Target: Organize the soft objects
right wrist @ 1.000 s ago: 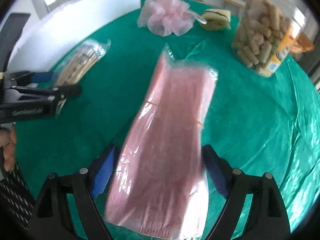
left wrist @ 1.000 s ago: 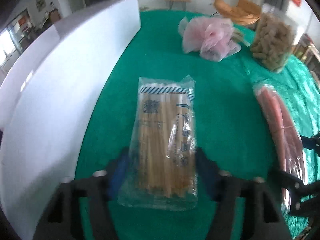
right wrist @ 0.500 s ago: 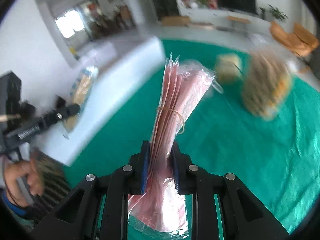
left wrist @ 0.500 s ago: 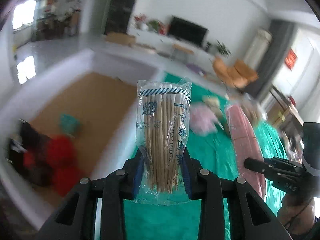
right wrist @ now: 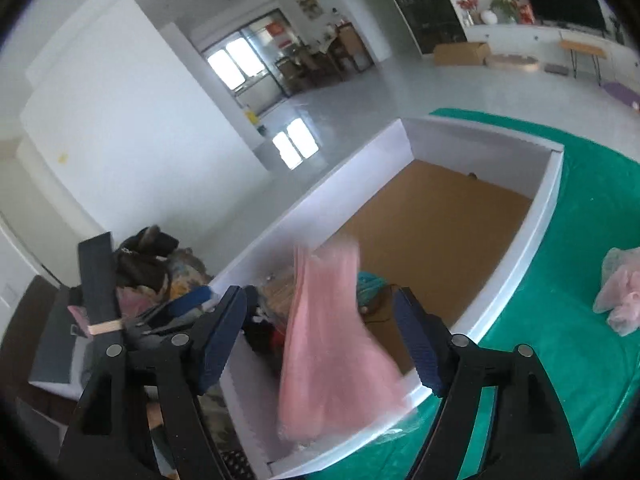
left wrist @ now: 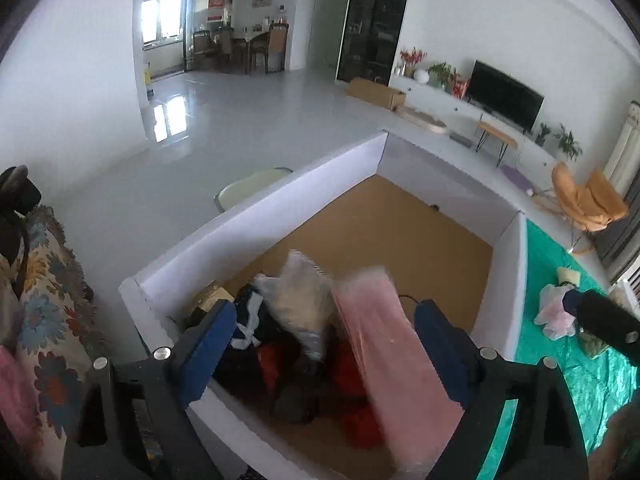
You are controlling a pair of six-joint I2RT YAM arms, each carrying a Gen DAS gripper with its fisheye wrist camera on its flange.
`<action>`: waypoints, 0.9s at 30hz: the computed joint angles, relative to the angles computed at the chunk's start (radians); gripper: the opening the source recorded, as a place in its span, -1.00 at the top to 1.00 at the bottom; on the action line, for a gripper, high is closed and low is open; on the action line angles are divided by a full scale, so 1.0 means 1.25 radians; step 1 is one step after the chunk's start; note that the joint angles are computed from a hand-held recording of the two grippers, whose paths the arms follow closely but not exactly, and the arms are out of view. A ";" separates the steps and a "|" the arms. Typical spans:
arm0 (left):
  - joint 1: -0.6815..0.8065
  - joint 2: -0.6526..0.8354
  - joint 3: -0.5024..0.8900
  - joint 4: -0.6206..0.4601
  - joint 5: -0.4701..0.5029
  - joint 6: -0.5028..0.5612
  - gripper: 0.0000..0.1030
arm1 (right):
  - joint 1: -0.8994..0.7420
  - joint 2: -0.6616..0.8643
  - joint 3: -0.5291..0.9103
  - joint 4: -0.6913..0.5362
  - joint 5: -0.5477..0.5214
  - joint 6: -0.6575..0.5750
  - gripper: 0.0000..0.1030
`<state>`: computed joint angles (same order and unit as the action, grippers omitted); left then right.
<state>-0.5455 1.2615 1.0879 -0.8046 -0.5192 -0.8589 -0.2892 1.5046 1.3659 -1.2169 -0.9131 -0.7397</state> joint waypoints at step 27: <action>-0.419 0.897 0.706 0.063 0.084 0.090 -1.00 | -0.675 0.474 0.147 0.420 0.247 -0.205 -0.53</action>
